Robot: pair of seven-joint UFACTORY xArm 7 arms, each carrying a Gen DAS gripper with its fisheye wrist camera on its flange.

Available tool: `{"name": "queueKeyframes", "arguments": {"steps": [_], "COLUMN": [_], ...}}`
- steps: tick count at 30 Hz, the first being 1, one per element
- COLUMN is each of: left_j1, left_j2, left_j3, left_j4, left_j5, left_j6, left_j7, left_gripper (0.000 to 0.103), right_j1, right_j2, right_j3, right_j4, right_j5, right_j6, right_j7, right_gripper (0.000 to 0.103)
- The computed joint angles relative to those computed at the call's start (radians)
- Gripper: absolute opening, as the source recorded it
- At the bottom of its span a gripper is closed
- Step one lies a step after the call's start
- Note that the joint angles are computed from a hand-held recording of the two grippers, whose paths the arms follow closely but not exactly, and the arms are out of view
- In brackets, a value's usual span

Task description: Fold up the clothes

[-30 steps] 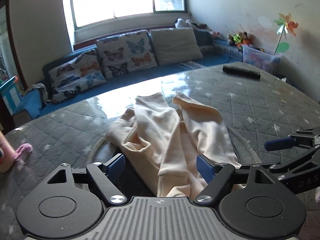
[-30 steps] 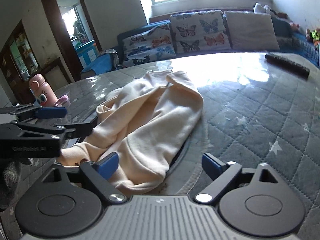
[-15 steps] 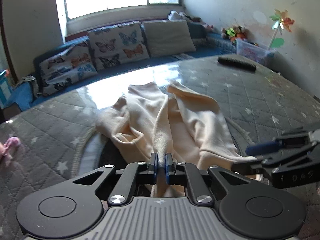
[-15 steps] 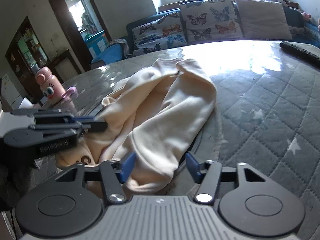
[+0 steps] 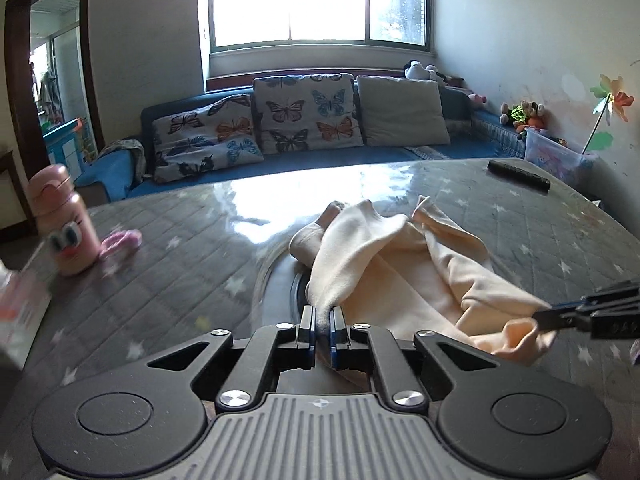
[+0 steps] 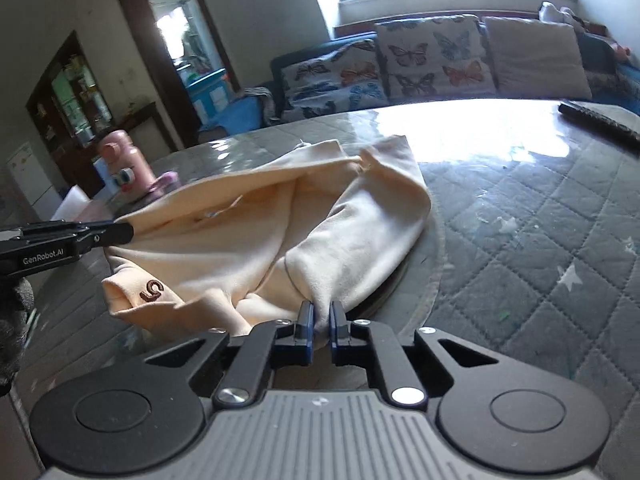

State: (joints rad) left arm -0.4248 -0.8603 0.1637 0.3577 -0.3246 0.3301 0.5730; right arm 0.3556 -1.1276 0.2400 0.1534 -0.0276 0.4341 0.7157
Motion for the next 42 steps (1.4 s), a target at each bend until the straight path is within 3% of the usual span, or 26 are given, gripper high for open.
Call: {"name": "queueKeyframes", "arguments": {"steps": [7, 11, 13, 16, 20, 25, 33, 40, 41, 42], "left_j1": [0.104, 0.141, 0.134, 0.1, 0.021, -0.075, -0.137, -0.05, -0.03, -0.006], "left_j2": [-0.222, -0.242, -0.23, -0.202, -0.099, 0.085, 0.342, 0.493, 0.503, 0.51], "left_j3": [0.039, 0.022, 0.018, 0.008, -0.008, -0.019, -0.06, -0.161, -0.177, -0.196], "left_j4": [-0.069, -0.079, -0.071, -0.066, -0.04, 0.024, 0.128, 0.167, 0.167, 0.164], "left_j5": [0.053, 0.049, 0.036, 0.012, -0.016, -0.029, -0.005, 0.091, 0.112, 0.136], "left_j6": [0.273, 0.302, 0.277, 0.207, 0.086, -0.044, -0.162, -0.265, -0.279, -0.296], "left_j7": [0.085, 0.111, 0.122, 0.135, 0.141, 0.138, 0.113, 0.026, 0.009, -0.01], "left_gripper": [0.008, 0.011, 0.016, 0.036, 0.043, 0.043, 0.045, 0.044, 0.039, 0.033], "right_j1": [0.165, 0.201, 0.183, 0.123, 0.009, -0.129, -0.24, -0.326, -0.327, -0.333], "right_j2": [-0.154, -0.193, -0.197, -0.175, -0.071, 0.141, 0.389, 0.501, 0.511, 0.517], "right_j3": [-0.002, -0.005, -0.004, 0.001, -0.003, -0.003, 0.022, 0.083, 0.08, 0.084], "right_j4": [0.002, 0.012, 0.024, 0.044, 0.066, 0.107, 0.18, 0.217, 0.22, 0.221], "right_j5": [0.051, 0.082, 0.075, 0.047, -0.007, -0.076, -0.159, -0.243, -0.247, -0.254], "right_j6": [0.22, 0.295, 0.309, 0.298, 0.206, 0.029, -0.14, -0.212, -0.216, -0.218], "right_j7": [-0.039, -0.062, -0.082, -0.11, -0.15, -0.186, -0.234, -0.223, -0.224, -0.221], "right_gripper": [0.007, 0.017, 0.019, 0.025, 0.028, 0.035, 0.037, 0.035, 0.035, 0.028]}}
